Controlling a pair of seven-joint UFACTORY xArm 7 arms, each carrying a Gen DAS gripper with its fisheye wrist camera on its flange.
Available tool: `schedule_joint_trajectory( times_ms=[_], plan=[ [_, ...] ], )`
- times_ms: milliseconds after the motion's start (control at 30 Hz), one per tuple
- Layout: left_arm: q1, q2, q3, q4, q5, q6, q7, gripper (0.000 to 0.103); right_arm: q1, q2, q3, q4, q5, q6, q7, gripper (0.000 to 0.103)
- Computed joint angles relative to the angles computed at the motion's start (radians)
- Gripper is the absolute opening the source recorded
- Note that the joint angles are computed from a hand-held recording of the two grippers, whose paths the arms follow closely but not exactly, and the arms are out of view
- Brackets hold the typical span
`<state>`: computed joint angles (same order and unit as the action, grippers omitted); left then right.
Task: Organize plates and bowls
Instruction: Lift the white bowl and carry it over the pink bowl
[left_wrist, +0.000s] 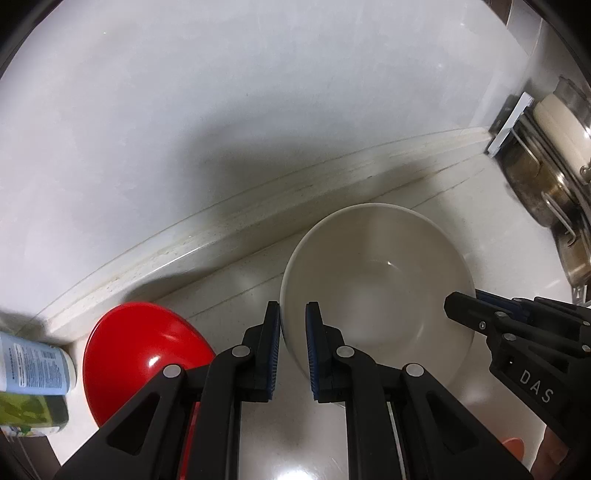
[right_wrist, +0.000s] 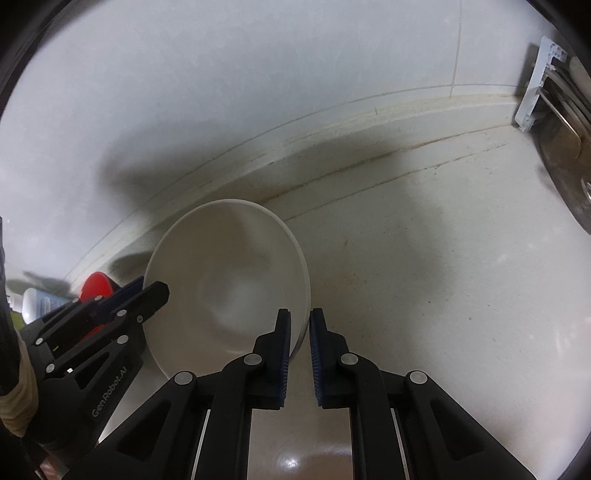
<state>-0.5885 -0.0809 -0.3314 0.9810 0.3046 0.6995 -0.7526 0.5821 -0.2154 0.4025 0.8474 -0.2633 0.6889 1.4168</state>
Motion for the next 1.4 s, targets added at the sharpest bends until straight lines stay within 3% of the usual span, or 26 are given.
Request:
schedule_joint_trajectory(
  times_ms=[267, 900, 1400],
  plan=[
    [-0.007, -0.091, -0.03, -0.026, 0.012, 0.022, -0.04, 0.015, 0.011, -0.055, 0.031, 0.014, -0.024, 0.06, 0.033, 0.012],
    [-0.023, -0.378, -0.142, -0.109, -0.084, 0.106, -0.074, 0.015, 0.042, -0.236, 0.18, 0.06, -0.022, 0.271, 0.141, 0.012],
    [-0.071, -0.474, -0.244, -0.108, -0.147, 0.176, -0.154, 0.015, 0.066, -0.365, 0.305, 0.085, 0.035, 0.441, 0.22, 0.012]
  ],
)
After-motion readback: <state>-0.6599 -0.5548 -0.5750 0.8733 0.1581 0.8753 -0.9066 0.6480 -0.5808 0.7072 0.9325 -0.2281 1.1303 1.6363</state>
